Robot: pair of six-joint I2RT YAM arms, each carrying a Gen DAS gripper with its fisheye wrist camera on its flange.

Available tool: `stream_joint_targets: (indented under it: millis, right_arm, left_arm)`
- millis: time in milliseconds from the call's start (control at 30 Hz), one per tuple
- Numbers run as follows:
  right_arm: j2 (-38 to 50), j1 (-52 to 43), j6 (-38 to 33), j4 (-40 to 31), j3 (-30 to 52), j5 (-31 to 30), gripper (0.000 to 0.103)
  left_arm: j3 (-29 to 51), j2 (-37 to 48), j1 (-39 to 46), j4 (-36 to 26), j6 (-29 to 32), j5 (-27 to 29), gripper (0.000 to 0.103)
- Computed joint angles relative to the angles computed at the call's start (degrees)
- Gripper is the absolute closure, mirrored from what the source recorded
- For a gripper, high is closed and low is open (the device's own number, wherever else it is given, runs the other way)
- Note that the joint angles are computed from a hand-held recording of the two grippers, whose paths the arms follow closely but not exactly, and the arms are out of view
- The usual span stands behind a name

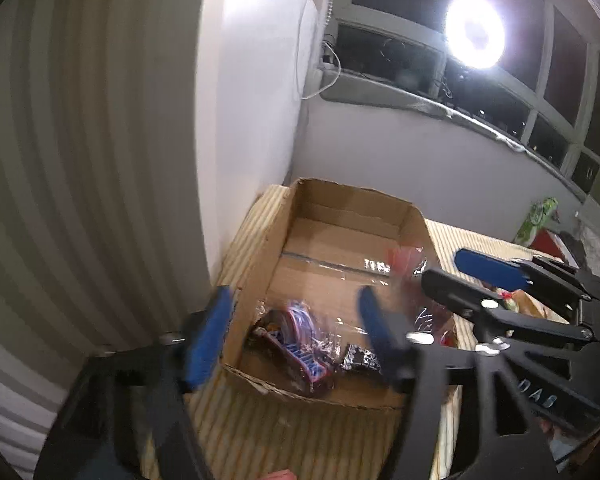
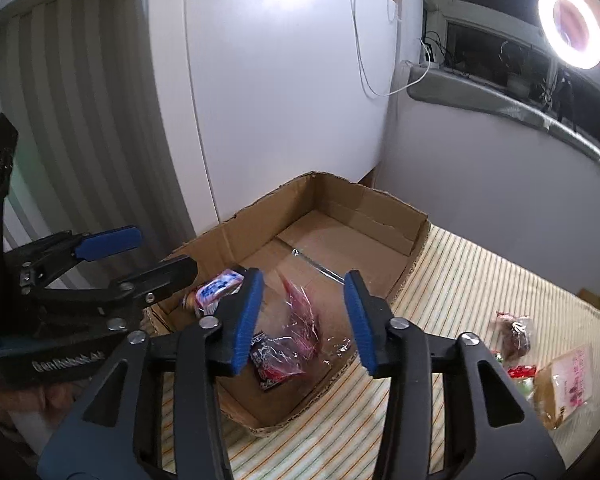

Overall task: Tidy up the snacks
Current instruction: 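Open both tools to drop the chocolate bar and pastry bag into the box, then move both open tools back toward the remaining snacks on the bed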

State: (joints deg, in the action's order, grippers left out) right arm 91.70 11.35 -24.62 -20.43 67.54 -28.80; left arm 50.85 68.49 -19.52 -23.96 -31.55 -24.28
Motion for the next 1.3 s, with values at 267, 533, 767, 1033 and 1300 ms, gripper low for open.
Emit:
stream_joint_targets:
  millis: [267,533,767,1033,1300]
  right_arm:
    - [-1.69,-3.23,-0.94,-0.89,-1.24,-1.36,0.057]
    - [-3.81,-6.44,-1.75,-1.97,-2.49,-3.44,0.057]
    - [-5.67,-9.87,-2.68,-3.07,-3.40,-5.56,0.057]
    - [-5.37,-16.06,-5.20,-4.93,-3.68,-7.69,0.057]
    - [-2.35,-24.41,-8.56,-7.10,-2.56,-10.08,0.057]
  left_arm:
    - [0.67,-1.14,-1.75,-2.18,-1.02,-1.72,0.025]
    - [2.14,-0.63,-4.50,-3.77,-1.77,-4.01,0.025]
    - [3.86,-0.05,-6.88,-5.27,-2.40,-6.63,0.022]
    - [7.18,3.21,-10.55,-6.46,-3.35,-9.52,0.017]
    - [11.71,9.12,-14.70,-6.66,-3.59,-10.78,0.017]
